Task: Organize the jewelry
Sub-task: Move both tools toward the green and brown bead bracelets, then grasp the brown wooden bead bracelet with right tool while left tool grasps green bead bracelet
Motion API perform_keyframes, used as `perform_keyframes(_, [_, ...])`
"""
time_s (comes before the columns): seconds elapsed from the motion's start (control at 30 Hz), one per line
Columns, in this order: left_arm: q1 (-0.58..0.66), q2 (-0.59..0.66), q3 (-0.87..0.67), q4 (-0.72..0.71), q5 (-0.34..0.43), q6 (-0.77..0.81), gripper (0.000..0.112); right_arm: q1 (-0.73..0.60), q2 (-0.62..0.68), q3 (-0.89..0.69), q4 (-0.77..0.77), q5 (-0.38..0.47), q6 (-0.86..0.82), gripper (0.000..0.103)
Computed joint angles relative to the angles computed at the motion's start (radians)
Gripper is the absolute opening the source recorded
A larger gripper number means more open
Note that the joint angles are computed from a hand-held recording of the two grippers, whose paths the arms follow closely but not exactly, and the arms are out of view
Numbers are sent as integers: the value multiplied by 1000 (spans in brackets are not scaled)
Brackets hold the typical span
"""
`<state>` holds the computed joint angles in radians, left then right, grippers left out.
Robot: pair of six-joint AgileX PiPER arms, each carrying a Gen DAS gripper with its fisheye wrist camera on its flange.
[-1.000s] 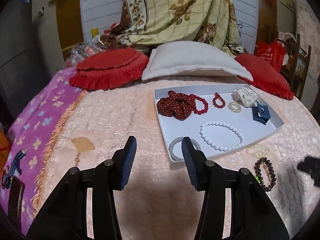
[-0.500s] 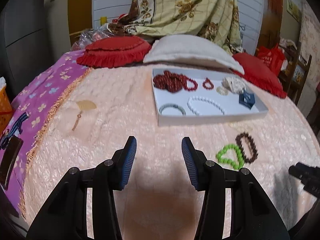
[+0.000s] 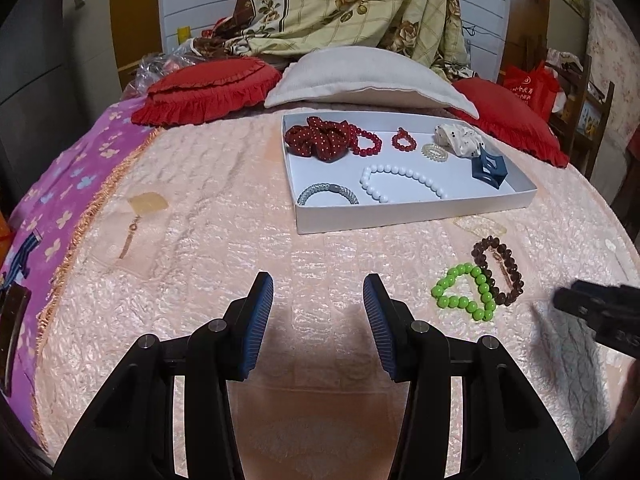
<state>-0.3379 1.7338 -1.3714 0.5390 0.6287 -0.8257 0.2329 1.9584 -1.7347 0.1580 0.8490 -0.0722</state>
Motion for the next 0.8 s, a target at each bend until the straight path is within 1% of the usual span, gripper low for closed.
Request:
perform_keyframes(0.17, [45, 20, -26, -182, -19, 151, 46, 50, 154, -220, -63, 78, 33, 43])
perform_keyframes(0.33, [43, 45, -49, -192, -8, 170, 46, 52, 254, -357, -63, 140, 57, 43])
perform_keyframes(0.37, [42, 48, -52, -194, -7, 174, 46, 54, 262, -363, -66, 137, 58, 43])
perform_keyframes(0.4, [40, 52, -55, -190, -6, 176, 46, 56, 266, -364, -69, 133, 58, 40])
perform_keyframes(0.43, [38, 54, -57, -186, -4, 176, 46, 62, 270, -365, -93, 131, 72, 31])
perform_keyframes(0.47, [36, 56, -58, -182, -4, 175, 46, 68, 264, -350, -126, 112, 95, 23])
perform_keyframes(0.57, [31, 57, -55, -195, -11, 199, 46, 55, 271, -364, -140, 130, 117, 10])
perform_keyframes(0.7, [26, 49, -41, -258, -30, 277, 46, 8, 231, -298, -157, 110, 138, 10])
perform_keyframes(0.8, [37, 57, -56, -401, -23, 407, 46, -38, 186, -224, -118, 82, 105, 10])
